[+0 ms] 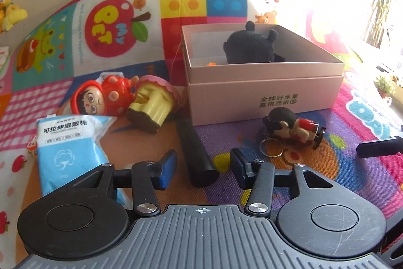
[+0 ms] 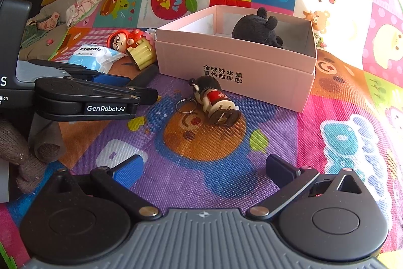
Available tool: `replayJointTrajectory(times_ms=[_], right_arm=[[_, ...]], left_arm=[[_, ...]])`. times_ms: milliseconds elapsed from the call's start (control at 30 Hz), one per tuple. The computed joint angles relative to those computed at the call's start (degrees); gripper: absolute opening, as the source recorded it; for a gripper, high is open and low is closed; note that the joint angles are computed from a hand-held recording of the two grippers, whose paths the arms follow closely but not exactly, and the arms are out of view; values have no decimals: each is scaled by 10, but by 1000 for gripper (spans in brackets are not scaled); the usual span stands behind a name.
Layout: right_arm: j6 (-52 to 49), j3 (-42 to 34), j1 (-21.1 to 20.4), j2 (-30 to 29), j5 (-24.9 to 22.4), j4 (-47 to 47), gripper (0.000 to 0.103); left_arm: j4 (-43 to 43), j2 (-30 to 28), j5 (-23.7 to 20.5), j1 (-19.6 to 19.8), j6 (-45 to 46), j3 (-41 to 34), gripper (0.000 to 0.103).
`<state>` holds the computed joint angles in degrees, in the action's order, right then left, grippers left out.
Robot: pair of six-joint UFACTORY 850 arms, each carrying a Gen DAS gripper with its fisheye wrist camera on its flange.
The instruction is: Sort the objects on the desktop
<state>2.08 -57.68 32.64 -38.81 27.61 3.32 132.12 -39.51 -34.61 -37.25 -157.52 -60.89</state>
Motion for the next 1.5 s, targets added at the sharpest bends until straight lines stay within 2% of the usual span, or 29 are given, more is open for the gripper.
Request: replayJointTrajectory(times_ms=[67, 133, 233, 467, 567, 633, 767, 833, 867, 900, 933, 1033, 1233, 1333, 1433, 1467, 1500], right_arm=[[0, 0, 0, 0, 0, 0, 103], [-1, 0, 0, 0, -1, 1, 103], [-3, 0, 0, 0, -1, 2, 103], [-38, -5, 5, -1, -10, 31, 103], [-40, -4, 5, -1, -10, 32, 103], [-41, -5, 5, -2, -11, 33, 103], [-45, -5, 6, -2, -11, 37, 103], [-45, -4, 6, -1, -11, 36, 103], [-45, -4, 6, -1, -10, 37, 103], [-45, -4, 6, -1, -10, 37, 103], [-44, -4, 5, -1, -10, 36, 103], [-45, -4, 6, -1, -11, 36, 103], [-45, -4, 5, -1, -11, 35, 103], [-61, -9, 6, 0, -16, 45, 103], [-168, -11, 19, -2, 49, 143, 102], [-197, -18, 22, -4, 59, 164, 97], [-215, -29, 23, -8, 57, 168, 87]], left_arm=[[-8, 3, -3, -1, 5, 4, 35], [-12, 8, -6, -2, 8, 11, 29], [-2, 20, -12, -5, 0, 33, 26], [50, 68, 0, -17, -50, 100, 28], [61, 84, -3, -18, -69, 126, 39], [43, 87, -11, -18, -63, 134, 54], [-10, 84, -23, -13, -44, 130, 62], [-46, 79, -33, -14, -24, 124, 82], [-64, 76, -39, -16, -15, 122, 87], [-71, 75, -45, -18, -17, 122, 99], [-66, 76, -46, -18, -30, 125, 100], [-31, 79, -15, -11, -73, 128, 103], [-75, 74, -5, -17, -35, 116, 103], [-70, 77, 1, -15, -34, 118, 103], [-67, 77, 0, -15, -32, 119, 103], [-62, 77, -3, -15, -37, 121, 103], [-58, 78, -5, -16, -41, 122, 103]])
